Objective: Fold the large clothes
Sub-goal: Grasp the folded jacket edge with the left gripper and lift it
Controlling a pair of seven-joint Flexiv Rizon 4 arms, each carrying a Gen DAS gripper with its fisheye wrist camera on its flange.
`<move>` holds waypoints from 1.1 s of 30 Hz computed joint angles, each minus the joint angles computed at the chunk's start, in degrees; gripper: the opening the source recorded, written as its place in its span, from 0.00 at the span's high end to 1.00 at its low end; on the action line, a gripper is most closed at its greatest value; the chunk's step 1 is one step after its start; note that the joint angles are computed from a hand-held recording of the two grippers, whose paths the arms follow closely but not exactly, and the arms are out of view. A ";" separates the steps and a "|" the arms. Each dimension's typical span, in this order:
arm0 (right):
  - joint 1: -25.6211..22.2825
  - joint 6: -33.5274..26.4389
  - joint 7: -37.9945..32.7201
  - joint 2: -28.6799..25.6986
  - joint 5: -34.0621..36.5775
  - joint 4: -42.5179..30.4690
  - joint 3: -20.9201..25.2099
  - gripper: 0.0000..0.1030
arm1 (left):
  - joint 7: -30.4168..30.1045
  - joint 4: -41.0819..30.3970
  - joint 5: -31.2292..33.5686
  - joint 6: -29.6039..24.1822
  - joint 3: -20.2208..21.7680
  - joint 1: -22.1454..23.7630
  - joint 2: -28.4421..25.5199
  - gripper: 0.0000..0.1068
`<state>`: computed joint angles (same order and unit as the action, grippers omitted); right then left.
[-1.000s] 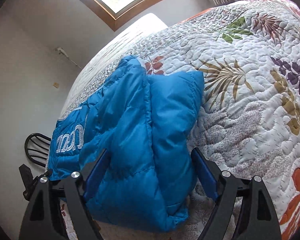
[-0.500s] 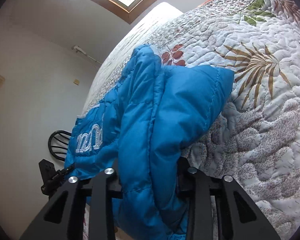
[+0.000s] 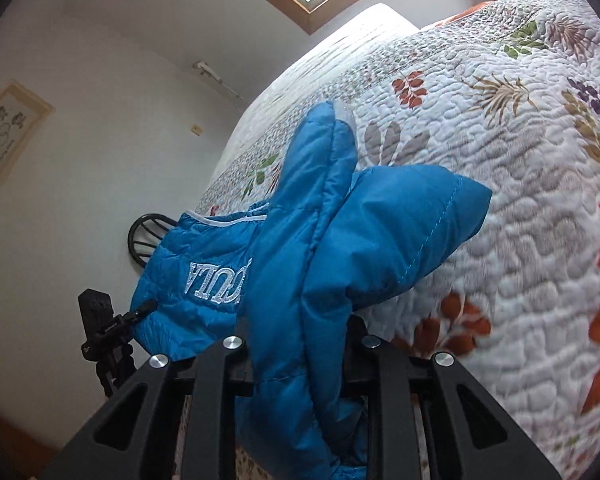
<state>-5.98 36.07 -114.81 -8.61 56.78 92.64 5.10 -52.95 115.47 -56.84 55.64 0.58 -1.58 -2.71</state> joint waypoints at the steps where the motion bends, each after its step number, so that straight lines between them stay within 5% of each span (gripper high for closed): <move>1: -0.11 -0.04 -0.53 1.54 0.07 1.82 0.42 0.78 | 0.80 1.99 0.13 0.16 0.52 -0.15 2.08 0.77; 8: 3.78 3.57 -3.24 5.23 1.24 9.21 0.54 0.78 | 1.24 12.30 0.76 4.46 4.13 -1.32 9.98 0.77; 14: 5.14 8.49 -4.36 3.00 3.22 11.13 0.79 0.75 | 4.29 13.99 -4.82 4.51 4.61 0.06 5.33 0.69; 24: 4.92 11.89 -8.21 1.96 5.74 12.86 1.71 0.69 | 11.49 16.75 -12.37 13.86 1.69 -2.36 4.26 0.55; 33: 6.67 18.63 -5.13 8.59 -0.67 18.18 1.67 0.50 | 0.55 19.56 -4.91 15.85 3.43 -2.22 9.35 0.34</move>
